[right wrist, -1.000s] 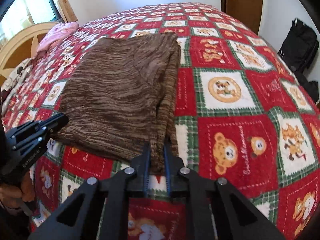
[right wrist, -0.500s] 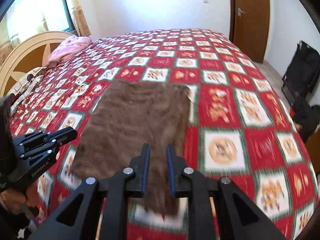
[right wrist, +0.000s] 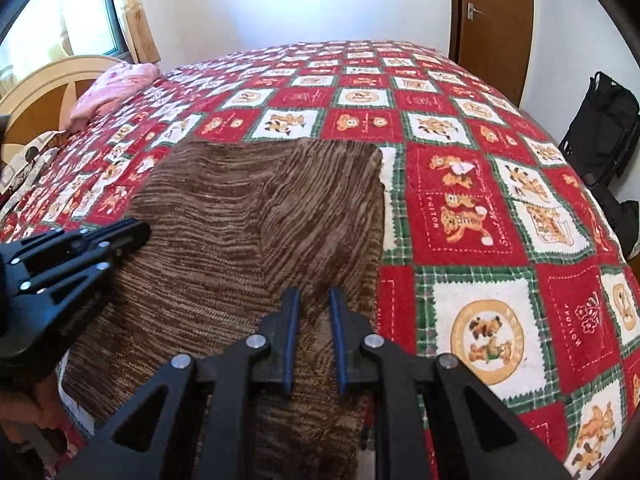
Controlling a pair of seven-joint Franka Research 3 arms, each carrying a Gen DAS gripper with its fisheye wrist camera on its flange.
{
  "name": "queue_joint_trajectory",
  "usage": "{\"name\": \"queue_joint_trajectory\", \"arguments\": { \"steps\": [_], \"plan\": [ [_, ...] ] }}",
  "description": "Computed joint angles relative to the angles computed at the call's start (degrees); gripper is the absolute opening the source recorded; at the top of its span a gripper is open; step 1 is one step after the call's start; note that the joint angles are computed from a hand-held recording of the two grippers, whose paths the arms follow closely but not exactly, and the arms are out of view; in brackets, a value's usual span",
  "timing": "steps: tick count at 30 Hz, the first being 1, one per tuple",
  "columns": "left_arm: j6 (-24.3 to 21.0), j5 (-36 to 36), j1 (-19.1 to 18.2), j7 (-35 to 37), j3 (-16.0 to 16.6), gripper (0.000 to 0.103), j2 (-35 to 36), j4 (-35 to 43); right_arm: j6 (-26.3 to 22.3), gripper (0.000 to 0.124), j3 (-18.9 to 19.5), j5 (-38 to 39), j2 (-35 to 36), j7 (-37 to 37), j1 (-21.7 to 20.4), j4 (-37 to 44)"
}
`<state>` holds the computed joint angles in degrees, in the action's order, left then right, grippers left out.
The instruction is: Fold small clothes
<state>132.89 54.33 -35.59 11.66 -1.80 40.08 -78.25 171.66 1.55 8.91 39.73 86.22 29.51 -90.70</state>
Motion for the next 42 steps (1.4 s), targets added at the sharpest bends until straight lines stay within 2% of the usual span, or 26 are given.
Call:
{"name": "queue_joint_trajectory", "arguments": {
  "steps": [5, 9, 14, 19, 24, 26, 28, 31, 33, 35, 37, 38, 42],
  "plan": [
    [-3.3, 2.5, -2.0, 0.5, 1.2, 0.008, 2.1, 2.7, 3.0, 0.018, -2.3, -1.1, 0.0, 0.7, 2.2, -1.2],
    [-4.9, 2.6, -2.4, 1.4, 1.2, 0.008, 3.2, 4.2, 4.1, 0.018, 0.7, 0.3, 0.5, -1.0, -0.4, -1.0],
    [-4.9, 2.0, -2.2, 1.4, 1.0, 0.008, 2.9, 4.1, 4.5, 0.018, 0.6, 1.5, 0.2, -1.2, -0.1, -1.5],
    [-4.6, 1.1, -1.8, 2.0, 0.6, 0.008, 2.7, 4.1, 4.3, 0.019, 6.2, 5.4, -1.4, -3.2, -4.9, -2.8],
    [-3.2, -0.1, -1.2, 0.2, 0.1, 0.008, 0.5, 1.7, 4.0, 0.023, 3.4, 5.6, -2.1, -1.9, -2.6, -1.4],
    [-3.4, -0.5, -1.0, 0.6, -0.3, 0.008, 0.2, 1.6, 1.9, 0.024, 0.8, 4.8, -0.3, 0.3, -0.6, 2.6],
    [-3.9, -0.7, -0.9, 1.4, -0.4, 0.008, 0.0, 1.4, 0.0, 0.027, 0.9, 4.1, 2.2, 0.8, -0.7, 6.9],
    [-5.6, -0.3, -1.1, 1.4, -0.1, 0.008, -1.0, 0.9, -3.0, 0.028, -1.5, 1.7, 6.8, 2.6, 1.2, 13.5],
    [-4.8, 0.7, -0.7, 0.6, 0.0, 0.008, -2.1, -0.3, -6.4, 0.029, -1.8, -1.7, 9.5, 5.6, 1.3, 16.9],
    [-4.8, 1.7, -0.3, -1.2, 0.3, 0.008, -3.0, -1.0, -3.2, 0.029, -2.8, -0.6, 9.2, 5.0, 2.1, 14.9],
    [-3.3, 1.1, 1.1, -2.5, -0.1, 0.009, -3.5, -1.4, -2.7, 0.033, -1.3, -0.7, 8.4, 4.0, 0.9, 13.8],
    [-2.0, 0.3, 2.1, -2.8, -0.6, 0.009, -3.6, -1.7, -1.3, 0.035, 0.7, 0.1, 7.9, 2.8, -0.6, 12.7],
    [7.3, -3.6, 6.0, -6.3, -1.8, 0.009, -4.2, -5.3, 9.8, 0.058, 14.9, 8.0, 4.9, -3.5, -12.0, 4.4]
  ]
}}
